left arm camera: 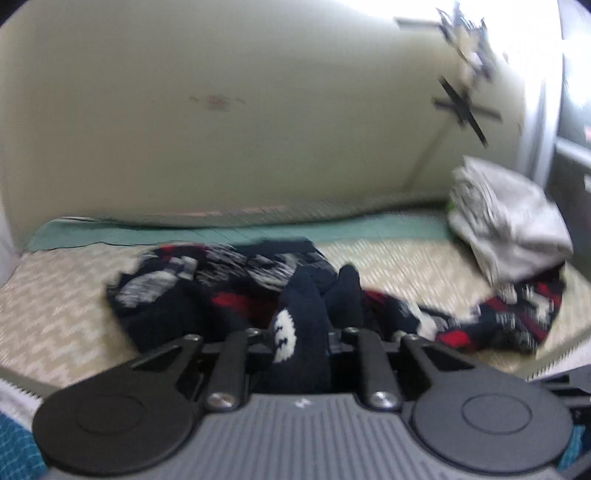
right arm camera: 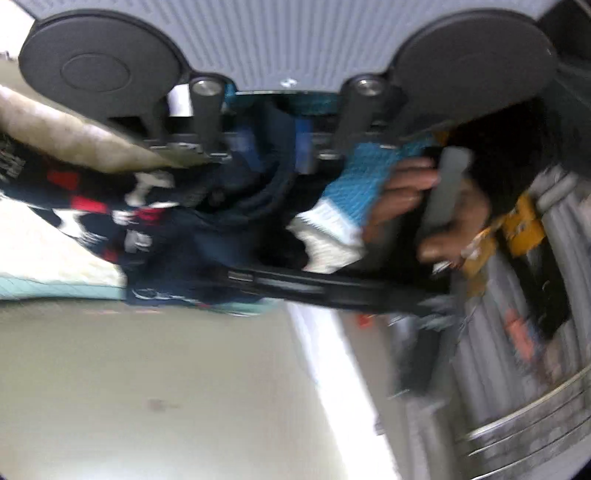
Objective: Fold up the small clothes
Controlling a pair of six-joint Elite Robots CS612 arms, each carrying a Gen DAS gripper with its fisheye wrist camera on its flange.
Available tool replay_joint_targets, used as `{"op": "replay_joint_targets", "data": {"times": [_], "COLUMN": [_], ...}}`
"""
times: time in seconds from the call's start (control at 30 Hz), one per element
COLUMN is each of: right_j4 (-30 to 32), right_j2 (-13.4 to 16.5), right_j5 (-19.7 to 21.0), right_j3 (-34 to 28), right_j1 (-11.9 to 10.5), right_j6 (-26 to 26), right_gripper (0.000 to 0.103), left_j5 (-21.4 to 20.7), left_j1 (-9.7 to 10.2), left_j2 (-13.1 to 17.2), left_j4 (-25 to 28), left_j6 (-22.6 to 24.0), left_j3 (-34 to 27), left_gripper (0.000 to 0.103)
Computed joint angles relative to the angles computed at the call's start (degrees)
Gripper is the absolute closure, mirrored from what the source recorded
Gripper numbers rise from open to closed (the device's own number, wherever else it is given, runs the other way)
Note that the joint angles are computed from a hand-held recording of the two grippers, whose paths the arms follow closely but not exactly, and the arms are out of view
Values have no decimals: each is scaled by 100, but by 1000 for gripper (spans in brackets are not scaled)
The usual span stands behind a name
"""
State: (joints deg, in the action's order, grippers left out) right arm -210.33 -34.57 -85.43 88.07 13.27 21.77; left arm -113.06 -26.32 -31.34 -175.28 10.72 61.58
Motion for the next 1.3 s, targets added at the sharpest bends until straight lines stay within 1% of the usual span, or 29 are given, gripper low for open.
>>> {"op": "replay_joint_targets", "data": {"times": [0.03, 0.1, 0.17, 0.23, 0.33, 0.4, 0.43, 0.47, 0.5, 0.6, 0.63, 0.7, 0.73, 0.77, 0.8, 0.83, 0.87, 0.93, 0.97, 1.0, 1.03, 1.07, 1.1, 1.13, 1.17, 1.2, 1.23, 1.27, 1.3], "right_j4": [-98, -258, -309, -160, 197, 434, 568, 717, 814, 847, 816, 922, 1075, 1206, 1231, 1171, 992, 489, 288, 253, 327, 478, 542, 428, 239, 36, -29, -105, -220], "right_j2": [-9, -54, -135, -210, -286, -257, -230, -213, -219, -166, -113, -33, 26, 72, 105, 137, 127, 68, 50, 1, -105, -244, -351, -443, -483, -526, -563, -580, -568], "right_j5": [-78, -255, -614, -1036, -1596, -1856, -1920, -1862, -1664, -627, -434, -312, -245, -77, 89, 235, 584, 1774, 2374, 2910, 3207, 3264, 3080, 2657, 2322, 1790, 1382, 1075, 844], "right_j3": [30, 105, 215, 249, 231, 122, 49, -11, -34, -161, -251, -431, -557, -654, -706, -746, -700, -511, -439, -352, -205, -28, 115, 270, 379, 486, 549, 588, 591], "right_j1": [-9, -27, -15, 20, 53, 87, 87, 62, 20, -175, -209, -217, -230, -254, -269, -263, -295, -407, -453, -483, -488, -489, -477, -457, -459, -454, -467, -501, -547], "right_j6": [25, 18, -213, -627, -1438, -1974, -2153, -2188, -2078, -1345, -1057, -616, -409, -253, -138, -109, -179, -230, -277, -486, -824, -1144, -1312, -1332, -1283, -1240, -1123, -866, -571], "right_gripper": [44, 44, 44, 44, 38, 33, 33, 33, 33, 32, 32, 33, 41, 62, 79, 89, 90, 90, 90, 90, 89, 88, 86, 65, 41, 42, 42, 42, 42], "left_j5": [-27, 138, 216, 243, 206, 228, 273, 270, 233, 32, 7, -41, -45, -45, -54, -76, -75, -127, -259, -419, -640, -832, -923, -821, -608, -485, -427, -402, -322], "left_j1": [73, 190, 328, 454, 627, 708, 735, 763, 784, 837, 842, 847, 844, 842, 837, 842, 850, 891, 939, 991, 1058, 1112, 1153, 1171, 1175, 1184, 1205, 1214, 1201], "left_j2": [34, 24, 10, -12, -70, -71, -65, -61, -50, -14, -5, -17, -18, -19, -8, -17, -27, -38, -29, -23, -1, 27, 38, 36, 34, 57, 106, 138, 152], "left_j4": [-208, -635, -916, -994, -941, -946, -951, -894, -835, -882, -932, -958, -962, -969, -977, -980, -987, -962, -966, -1012, -1118, -1245, -1418, -1713, -2031, -2279, -2488, -2527, -2458], "left_j6": [-202, -528, -885, -1196, -1586, -1802, -1908, -1982, -2062, -2216, -2222, -2153, -2133, -2118, -2113, -2106, -2087, -2099, -2159, -2218, -2256, -2283, -2333, -2423, -2495, -2603, -2786, -2900, -2905], "left_j3": [-52, -41, -32, -2, 142, 211, 243, 234, 216, 197, 191, 216, 210, 207, 201, 217, 239, 252, 231, 224, 203, 176, 172, 199, 216, 178, 77, -20, -105], "left_gripper": [87, 87, 87, 87, 87, 87, 87, 87, 87, 87, 87, 87, 87, 87, 87, 87, 87, 87, 87, 87, 85, 84, 78, 70, 63, 51, 49, 49, 49]}}
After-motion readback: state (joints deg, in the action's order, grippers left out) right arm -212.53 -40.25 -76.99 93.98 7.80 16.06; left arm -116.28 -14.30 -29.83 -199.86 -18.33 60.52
